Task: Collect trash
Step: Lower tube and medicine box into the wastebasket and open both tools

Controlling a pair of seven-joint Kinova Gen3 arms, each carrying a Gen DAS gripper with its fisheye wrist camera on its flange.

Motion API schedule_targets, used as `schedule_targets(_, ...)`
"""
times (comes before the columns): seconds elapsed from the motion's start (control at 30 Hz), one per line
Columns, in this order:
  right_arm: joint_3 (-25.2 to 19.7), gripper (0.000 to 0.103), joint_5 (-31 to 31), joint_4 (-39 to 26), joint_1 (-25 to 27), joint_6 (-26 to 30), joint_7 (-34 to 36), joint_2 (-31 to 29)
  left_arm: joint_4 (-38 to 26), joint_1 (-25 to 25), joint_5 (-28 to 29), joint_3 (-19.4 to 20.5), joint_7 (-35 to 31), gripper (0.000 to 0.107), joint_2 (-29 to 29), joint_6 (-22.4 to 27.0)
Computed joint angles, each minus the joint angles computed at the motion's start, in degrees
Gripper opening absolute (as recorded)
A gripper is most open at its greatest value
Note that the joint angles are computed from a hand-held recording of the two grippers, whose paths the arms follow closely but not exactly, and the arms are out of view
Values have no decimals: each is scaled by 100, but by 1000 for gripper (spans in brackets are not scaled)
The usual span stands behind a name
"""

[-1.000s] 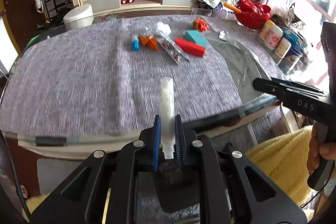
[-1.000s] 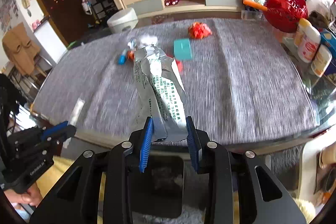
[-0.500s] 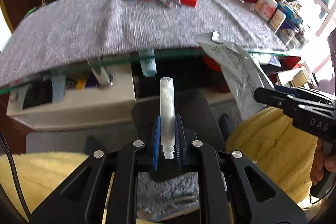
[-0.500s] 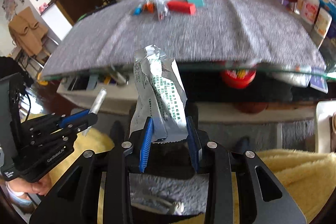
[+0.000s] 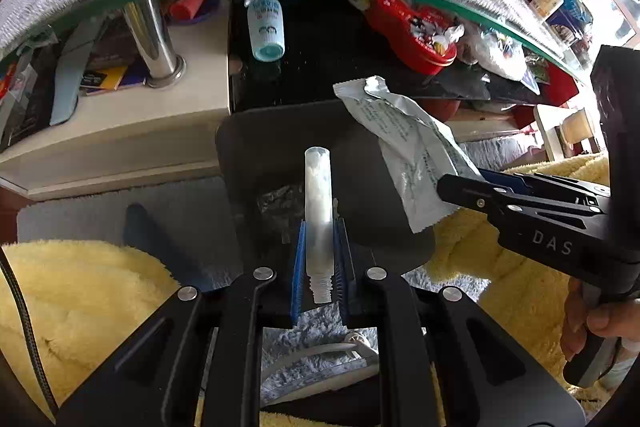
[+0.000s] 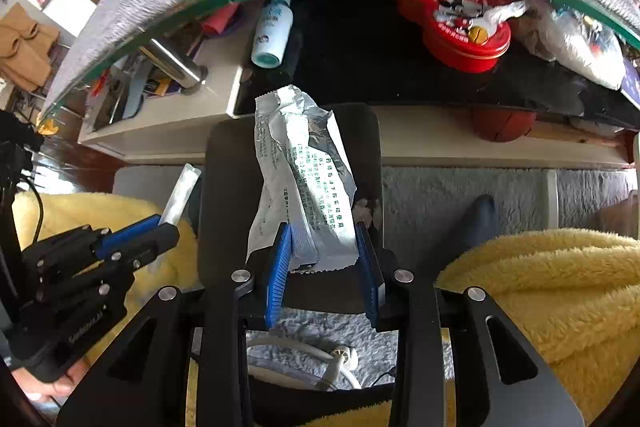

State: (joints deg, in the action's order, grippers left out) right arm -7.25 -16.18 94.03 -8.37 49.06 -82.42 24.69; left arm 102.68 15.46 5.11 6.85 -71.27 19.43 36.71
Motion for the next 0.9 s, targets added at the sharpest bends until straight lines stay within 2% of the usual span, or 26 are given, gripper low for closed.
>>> schedule_targets(0.17, -88, 35, -203, -169, 111, 155, 147, 183, -67, -45, 64, 19, -56, 13, 144, 49)
schedule_targets(0.23, -71, 40, -206, -184, 88, 134, 146, 188, -89, -49, 68, 13, -59, 18, 179, 75)
schedule_targets(0.27, -55, 48, -192, -180, 73, 108, 133, 177, -101, -48, 65, 4, -52, 21, 189, 89)
schedule_targets(0.33, -23, 55, -151, -199, 37, 59, 83, 146, -90, -22, 20, -39, 4, 38, 165, 64)
schedule_targets(0.37, 6, 59, -95, -193, -1, 16, 37, 117, -94, -8, -14, -60, 35, 42, 153, 59)
schedule_targets(0.43, 65, 71, 32, -196, -76, -79, -79, 69, -89, 68, -150, -137, 172, 63, 93, 26)
schedule_targets(0.5, 74, 84, 77, -214, -67, -137, -121, 45, -110, 135, -301, -196, 310, 74, 37, 19)
schedule_targets(0.53, 62, 86, 79, -220, -47, -152, -112, 38, -125, 144, -349, -207, 360, 81, 17, 25)
schedule_targets(0.57, 42, 88, 67, -233, -17, -154, -84, 36, -142, 142, -384, -211, 398, 83, 6, 37)
schedule_targets(0.73, 55, 88, 44, -395, 78, -51, -106, 57, -278, 206, -674, -265, 596, 90, -19, 156)
schedule_targets(0.9, 103, 89, 89, -576, 95, -43, -204, -70, -440, 283, -1016, -332, 796, 93, -114, 287)
